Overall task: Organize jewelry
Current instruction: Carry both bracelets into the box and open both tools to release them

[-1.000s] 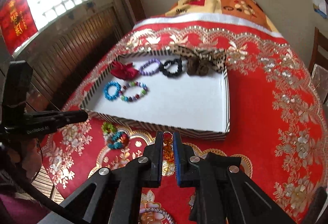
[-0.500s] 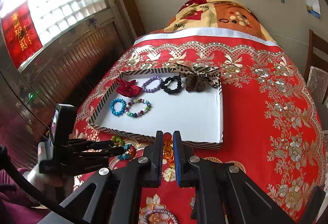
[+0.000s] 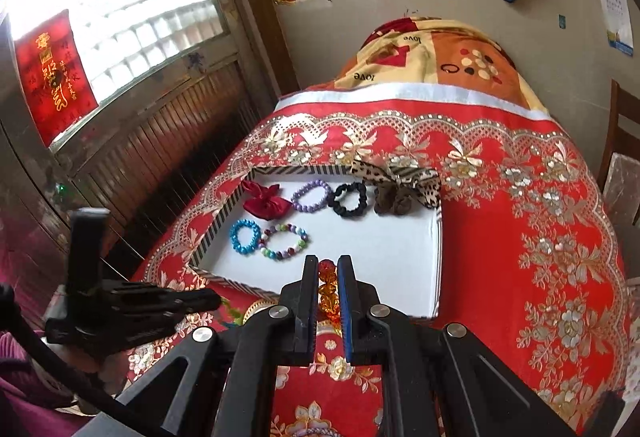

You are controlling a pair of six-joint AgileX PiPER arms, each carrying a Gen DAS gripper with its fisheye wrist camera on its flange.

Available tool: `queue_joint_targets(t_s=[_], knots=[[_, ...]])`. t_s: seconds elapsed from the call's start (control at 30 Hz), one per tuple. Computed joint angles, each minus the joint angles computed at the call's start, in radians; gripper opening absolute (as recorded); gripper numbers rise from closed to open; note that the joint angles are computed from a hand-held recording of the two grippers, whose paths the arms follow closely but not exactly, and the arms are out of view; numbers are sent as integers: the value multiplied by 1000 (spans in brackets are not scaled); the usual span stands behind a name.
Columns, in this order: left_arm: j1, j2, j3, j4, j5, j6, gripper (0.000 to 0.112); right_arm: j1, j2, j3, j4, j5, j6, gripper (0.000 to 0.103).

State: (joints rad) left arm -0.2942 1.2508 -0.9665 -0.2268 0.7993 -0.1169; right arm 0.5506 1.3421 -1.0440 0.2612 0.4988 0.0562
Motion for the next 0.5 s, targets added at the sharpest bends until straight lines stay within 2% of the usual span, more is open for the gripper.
queue_joint_targets(t_s=[0.23,0.5], knots=[[-19,-8,-127,70,53,-42,4,6,20,-60,-25,13,4,8],[-79,86,-235,181,36,-118,4,-13,61,-125,-39,42,-7,9]])
